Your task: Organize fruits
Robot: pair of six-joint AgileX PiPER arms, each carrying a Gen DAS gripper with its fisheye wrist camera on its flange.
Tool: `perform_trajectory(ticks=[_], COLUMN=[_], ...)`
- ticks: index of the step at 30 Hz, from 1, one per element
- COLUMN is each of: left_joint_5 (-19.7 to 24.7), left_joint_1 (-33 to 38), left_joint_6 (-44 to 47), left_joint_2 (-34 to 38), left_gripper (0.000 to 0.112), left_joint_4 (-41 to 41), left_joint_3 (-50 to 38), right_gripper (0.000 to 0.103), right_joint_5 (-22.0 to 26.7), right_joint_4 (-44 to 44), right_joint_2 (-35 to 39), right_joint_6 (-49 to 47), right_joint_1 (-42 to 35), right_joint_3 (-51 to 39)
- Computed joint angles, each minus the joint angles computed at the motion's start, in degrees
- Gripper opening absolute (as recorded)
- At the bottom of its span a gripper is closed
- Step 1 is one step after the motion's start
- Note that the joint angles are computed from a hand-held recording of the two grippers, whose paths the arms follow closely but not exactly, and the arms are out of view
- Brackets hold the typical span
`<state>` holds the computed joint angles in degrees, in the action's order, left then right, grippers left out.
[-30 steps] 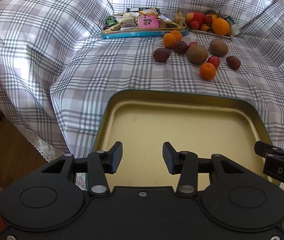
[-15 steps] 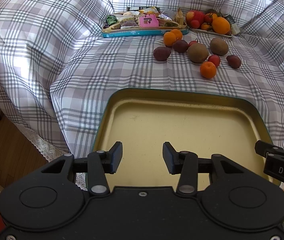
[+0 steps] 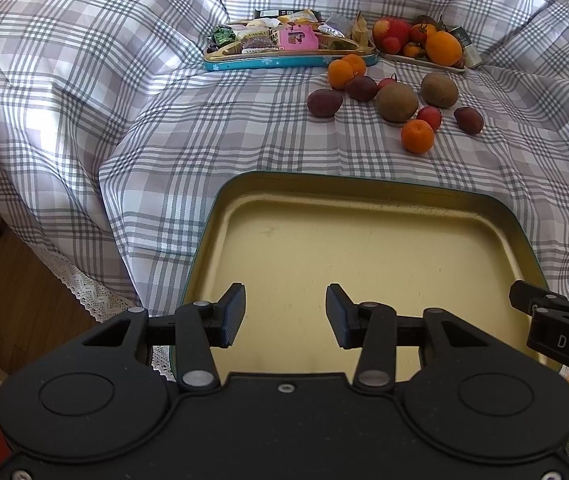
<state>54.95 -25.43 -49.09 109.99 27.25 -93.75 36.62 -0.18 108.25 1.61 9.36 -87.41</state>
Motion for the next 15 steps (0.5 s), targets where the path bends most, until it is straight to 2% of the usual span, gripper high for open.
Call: perform_trajectory(ticks=[15], left_joint_5=[1.1], left_joint_1=[0.7], left_joint_6=[1.5], left_joint_2=[1.1], left_gripper=[0.052], left_joint_4=[-2.7], left_joint_3=[-1.7], right_gripper=[0.071], right_joint_5=[0.6], right_joint_4=[0.8], right_joint_2=[0.3], right_joint_6=[-0.9], right_joint_1=[-0.4], right_joint_3=[-0.3])
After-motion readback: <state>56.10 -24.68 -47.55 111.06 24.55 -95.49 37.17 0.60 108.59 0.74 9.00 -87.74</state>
